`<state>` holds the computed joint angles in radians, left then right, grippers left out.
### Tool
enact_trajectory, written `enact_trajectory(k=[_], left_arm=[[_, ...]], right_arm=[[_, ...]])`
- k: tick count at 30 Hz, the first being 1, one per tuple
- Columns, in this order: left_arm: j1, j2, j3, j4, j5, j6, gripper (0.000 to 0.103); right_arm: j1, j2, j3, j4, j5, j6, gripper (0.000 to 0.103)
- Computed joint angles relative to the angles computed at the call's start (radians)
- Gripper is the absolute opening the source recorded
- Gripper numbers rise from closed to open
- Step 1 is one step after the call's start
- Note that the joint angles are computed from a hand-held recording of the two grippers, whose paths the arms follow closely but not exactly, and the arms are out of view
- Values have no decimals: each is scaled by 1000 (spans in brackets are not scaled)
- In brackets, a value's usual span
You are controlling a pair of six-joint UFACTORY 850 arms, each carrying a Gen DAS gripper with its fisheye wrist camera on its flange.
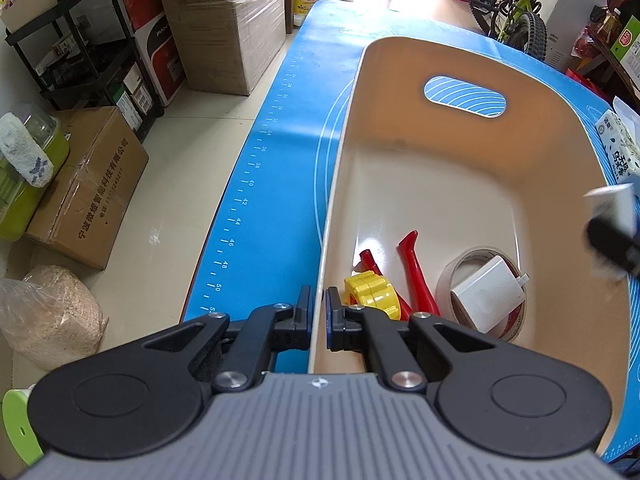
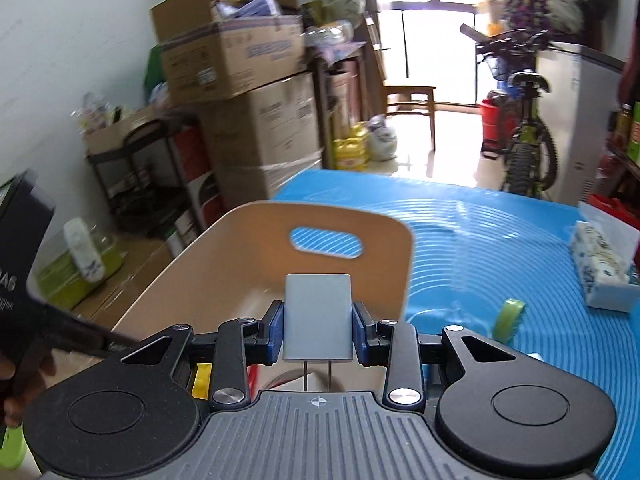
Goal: Organize rigid objects
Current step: 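Carry the small white charger into the basket with the right tool and release it, then reach the right tool to the white pill bottle and grasp it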
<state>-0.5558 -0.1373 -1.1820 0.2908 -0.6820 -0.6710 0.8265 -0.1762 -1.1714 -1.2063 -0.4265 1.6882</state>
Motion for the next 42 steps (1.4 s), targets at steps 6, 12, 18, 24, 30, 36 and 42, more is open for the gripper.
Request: enact_trajectory(k=[6, 12, 18, 24, 30, 36, 42], left_arm=[[1, 0, 0, -1, 0, 2, 7], [0, 0, 0, -1, 0, 1, 7], [2, 0, -3, 0, -4, 8, 7], [1, -1, -2, 4, -6, 3, 7], [1, 0, -2, 3, -6, 4, 7], [1, 0, -2, 4, -6, 3, 8], [1, -1, -2, 4, -5, 2, 8]], right_arm=[[11, -65, -56, 285, 24, -330, 42], [12, -135, -132, 596, -23, -681, 42], [-1, -151, -164, 743, -51, -835, 43], [-13, -122, -133, 789, -9, -847, 52], [-20, -66, -94, 669, 32, -695, 61], [-51, 6, -40, 473, 26, -431, 65], [-99, 72, 21, 305, -20, -219, 66]])
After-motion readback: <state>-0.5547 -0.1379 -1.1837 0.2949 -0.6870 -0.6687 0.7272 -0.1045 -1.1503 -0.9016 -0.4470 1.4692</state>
